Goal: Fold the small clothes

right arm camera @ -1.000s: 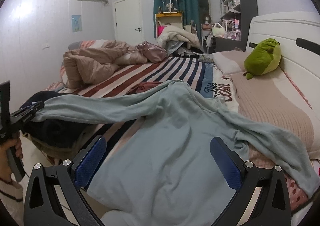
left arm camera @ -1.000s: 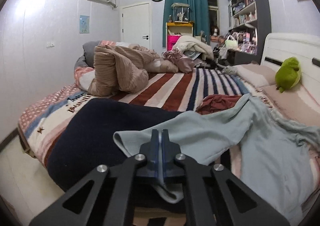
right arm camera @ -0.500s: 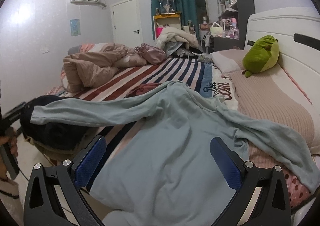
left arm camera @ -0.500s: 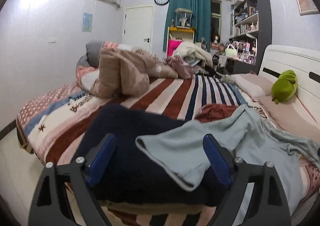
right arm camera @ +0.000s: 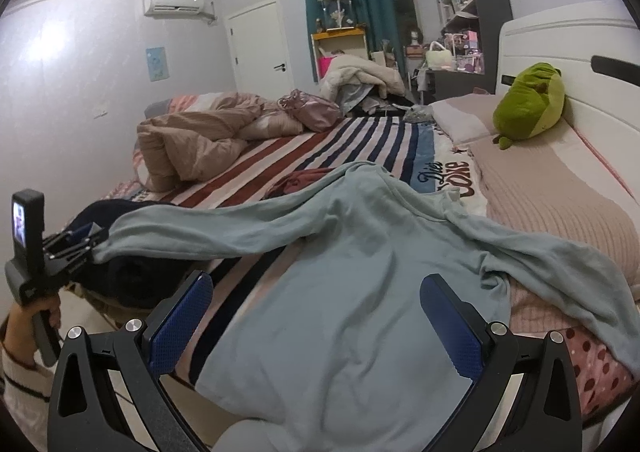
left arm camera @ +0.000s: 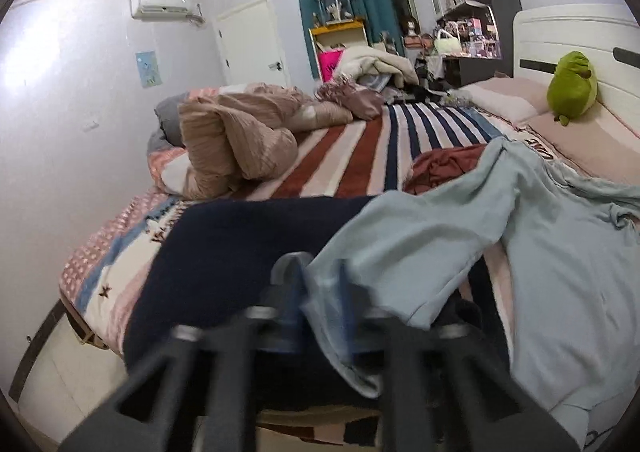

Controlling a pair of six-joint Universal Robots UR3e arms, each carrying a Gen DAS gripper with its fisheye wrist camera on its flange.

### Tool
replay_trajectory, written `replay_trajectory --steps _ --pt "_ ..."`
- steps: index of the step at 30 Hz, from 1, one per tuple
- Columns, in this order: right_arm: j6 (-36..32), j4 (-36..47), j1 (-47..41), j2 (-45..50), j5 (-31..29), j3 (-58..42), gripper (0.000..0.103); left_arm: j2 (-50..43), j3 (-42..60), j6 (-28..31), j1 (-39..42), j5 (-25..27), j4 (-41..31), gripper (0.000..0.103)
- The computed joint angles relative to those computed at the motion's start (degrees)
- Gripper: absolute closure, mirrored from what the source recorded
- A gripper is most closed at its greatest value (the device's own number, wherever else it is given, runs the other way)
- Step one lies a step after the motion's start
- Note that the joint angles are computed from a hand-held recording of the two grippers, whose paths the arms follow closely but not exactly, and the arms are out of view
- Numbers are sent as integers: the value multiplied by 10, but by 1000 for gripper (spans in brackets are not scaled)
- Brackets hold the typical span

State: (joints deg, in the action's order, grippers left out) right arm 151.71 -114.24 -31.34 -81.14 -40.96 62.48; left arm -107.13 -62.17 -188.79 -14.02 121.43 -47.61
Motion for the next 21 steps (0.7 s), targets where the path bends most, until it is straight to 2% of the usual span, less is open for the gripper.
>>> replay_trajectory --steps 3,10,12,16,21 --pt "-16 16 -1 -5 15 0 0 15 -20 1 3 -13 23 100" --pt "-61 65 7 -13 64 -13 0 66 -57 -26 19 -93 85 100" --pt "-64 70 10 -14 68 -12 0 66 -46 -23 11 -101 94 100" --pt "-59 69 12 -12 71 -17 0 37 24 -6 -12 -124 97 100" --pt "-66 97 -17 -5 99 -30 0 -62 201 6 -46 -135 58 100"
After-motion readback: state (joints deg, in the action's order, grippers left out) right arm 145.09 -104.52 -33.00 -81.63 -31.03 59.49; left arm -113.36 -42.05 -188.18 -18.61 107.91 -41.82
